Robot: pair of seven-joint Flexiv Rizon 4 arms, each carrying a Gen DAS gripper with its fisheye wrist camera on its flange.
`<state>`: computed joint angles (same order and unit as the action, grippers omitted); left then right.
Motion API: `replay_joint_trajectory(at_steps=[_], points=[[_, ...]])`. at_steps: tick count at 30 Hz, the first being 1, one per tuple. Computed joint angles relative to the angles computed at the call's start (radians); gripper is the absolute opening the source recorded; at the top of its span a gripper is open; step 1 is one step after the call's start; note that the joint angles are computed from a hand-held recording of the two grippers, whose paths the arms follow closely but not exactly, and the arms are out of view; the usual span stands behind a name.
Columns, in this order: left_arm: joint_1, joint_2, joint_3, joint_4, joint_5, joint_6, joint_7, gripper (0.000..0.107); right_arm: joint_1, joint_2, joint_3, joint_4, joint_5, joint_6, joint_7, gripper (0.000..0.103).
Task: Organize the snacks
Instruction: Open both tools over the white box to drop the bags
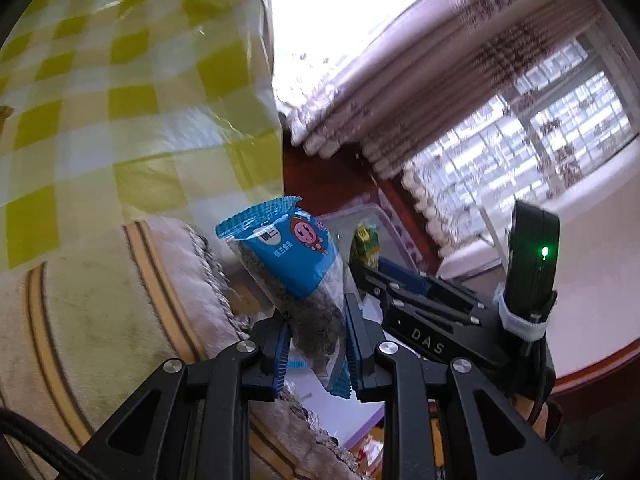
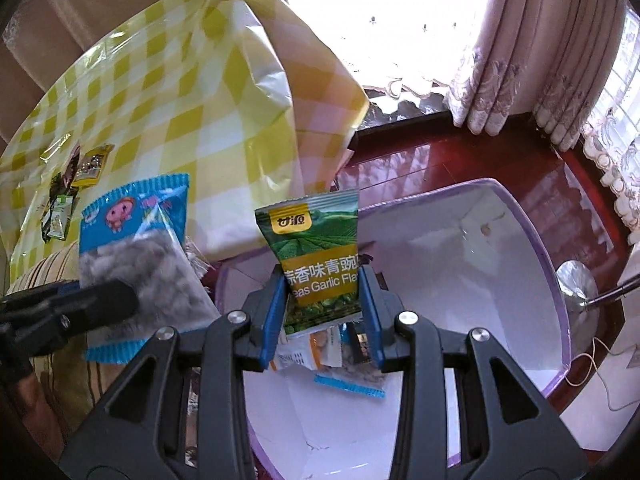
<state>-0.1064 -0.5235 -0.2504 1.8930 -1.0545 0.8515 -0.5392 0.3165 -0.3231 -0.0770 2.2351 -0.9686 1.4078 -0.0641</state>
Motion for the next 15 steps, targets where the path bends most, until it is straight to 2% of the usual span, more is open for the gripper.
replay_joint_trajectory(at_steps=[3, 6, 10, 15], points=[[-0.007, -0.006, 0.008, -0.01, 0.045, -0.012, -0.023, 0.033, 0.002, 0.004, 0.006, -0.001, 0.007, -0.03, -0.005, 0.041], [0.001, 0.0, 0.003, -0.005, 0.036, -0.014, -0.019, 0.038, -0.003, 0.007, 0.018, -0.002, 0.013, -0.039, -0.01, 0.042], [0.006, 0.002, 0.003, -0.005, 0.022, -0.016, -0.023, 0.041, -0.004, 0.007, 0.019, -0.006, 0.007, -0.036, -0.007, 0.053], [0.011, 0.014, 0.007, 0.008, -0.016, 0.007, -0.013, 0.043, 0.006, 0.007, 0.013, -0.015, -0.018, -0.032, 0.018, 0.06]])
